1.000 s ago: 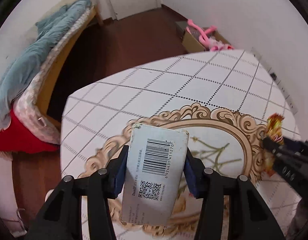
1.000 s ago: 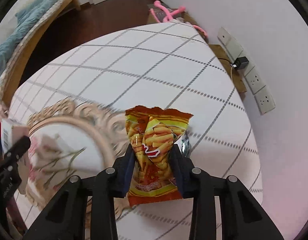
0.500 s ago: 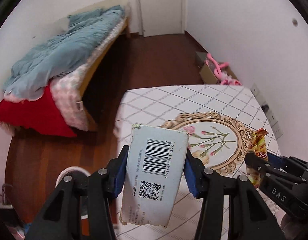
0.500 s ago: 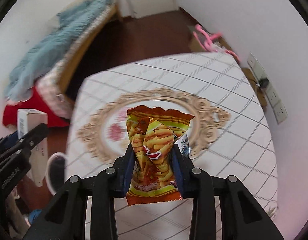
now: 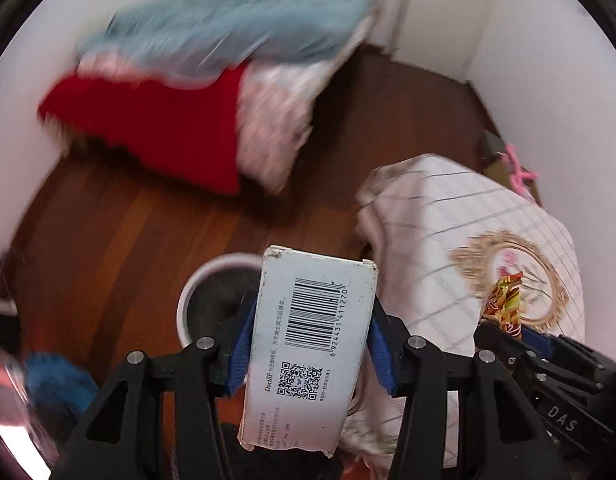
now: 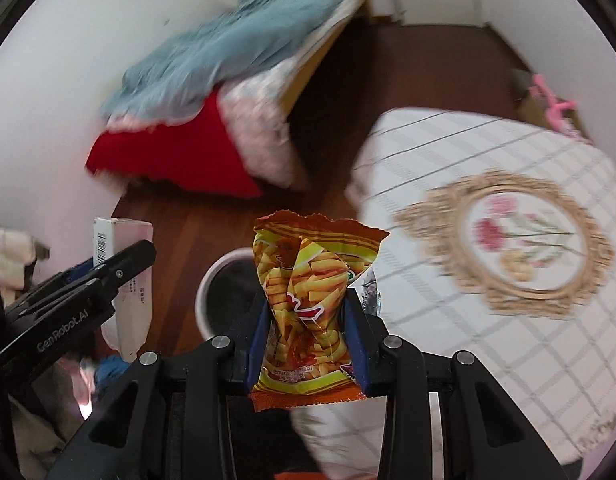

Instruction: Collect trash

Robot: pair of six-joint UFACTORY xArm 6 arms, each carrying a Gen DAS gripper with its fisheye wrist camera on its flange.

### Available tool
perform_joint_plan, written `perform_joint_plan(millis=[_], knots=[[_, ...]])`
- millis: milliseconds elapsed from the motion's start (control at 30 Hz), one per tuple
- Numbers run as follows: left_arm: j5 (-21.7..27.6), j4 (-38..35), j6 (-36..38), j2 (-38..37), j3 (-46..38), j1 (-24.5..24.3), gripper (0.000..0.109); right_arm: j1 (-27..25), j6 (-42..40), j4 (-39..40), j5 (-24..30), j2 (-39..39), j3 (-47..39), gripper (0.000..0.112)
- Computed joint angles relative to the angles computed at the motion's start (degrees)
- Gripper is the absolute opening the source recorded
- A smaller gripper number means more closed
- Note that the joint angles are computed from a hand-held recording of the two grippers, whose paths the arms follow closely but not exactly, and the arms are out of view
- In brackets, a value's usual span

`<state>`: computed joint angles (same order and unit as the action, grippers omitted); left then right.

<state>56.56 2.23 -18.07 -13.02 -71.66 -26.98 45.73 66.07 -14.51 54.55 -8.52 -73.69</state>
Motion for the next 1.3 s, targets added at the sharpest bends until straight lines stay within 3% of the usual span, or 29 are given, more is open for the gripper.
perform_joint_plan(millis=[200, 400, 467, 533, 600, 700, 767, 833, 933, 1033, 1300], knots=[[0.0, -10.1, 7.4, 7.8, 1.7, 11.1, 0.048, -2.3, -9.8, 10.7, -5.3, 19.6, -11.2, 0.037], [1.4, -11.8, 8.2, 18.4, -2.5, 15.7, 0.05, -5.0, -19.8, 23.1, -2.8, 38.5, -26.5, 0.037], [1.9, -10.7, 7.8, 21.4, -4.0, 16.8, 0.058, -5.7, -21.4, 25.3, -1.2, 43.7, -31.5, 0.038], [2.1, -9.1, 6.8, 23.1, -5.0, 17.3, 0.079, -6.2, -23.5, 29.0, -0.2, 48.5, -36.4, 0.039], [2.4, -8.1, 6.2, 23.6, -4.9, 18.3, 0.09, -6.4, -24.8, 31.6, 0.5, 52.6, -40.6, 0.051], [1.8, -7.4, 5.3, 22.6, -3.4, 19.3, 0.093, -6.9, -26.5, 34.7, 0.9, 56.4, -44.7, 0.064], [1.0, -6.2, 4.9, 20.9, -1.8, 19.6, 0.093, -6.9, -27.8, 36.1, 1.0, 57.6, -46.1, 0.089], [-0.9, -3.9, 3.7, 18.6, 0.6, 19.7, 0.093, -6.8, -28.1, 35.9, 1.6, 57.7, -46.7, 0.098], [-1.5, -0.9, 1.9, 15.2, 3.4, 19.5, 0.093, -6.6, -27.8, 34.3, 2.6, 56.3, -45.8, 0.103], [-1.6, 0.1, 1.4, 10.5, 6.8, 19.4, 0.093, -5.7, -27.6, 31.8, 1.9, 50.9, -39.6, 0.103], [1.8, 2.9, 1.2, -2.0, 12.7, 16.0, 0.093, -1.3, -21.1, 17.0, 7.5, 37.4, -30.3, 0.103]])
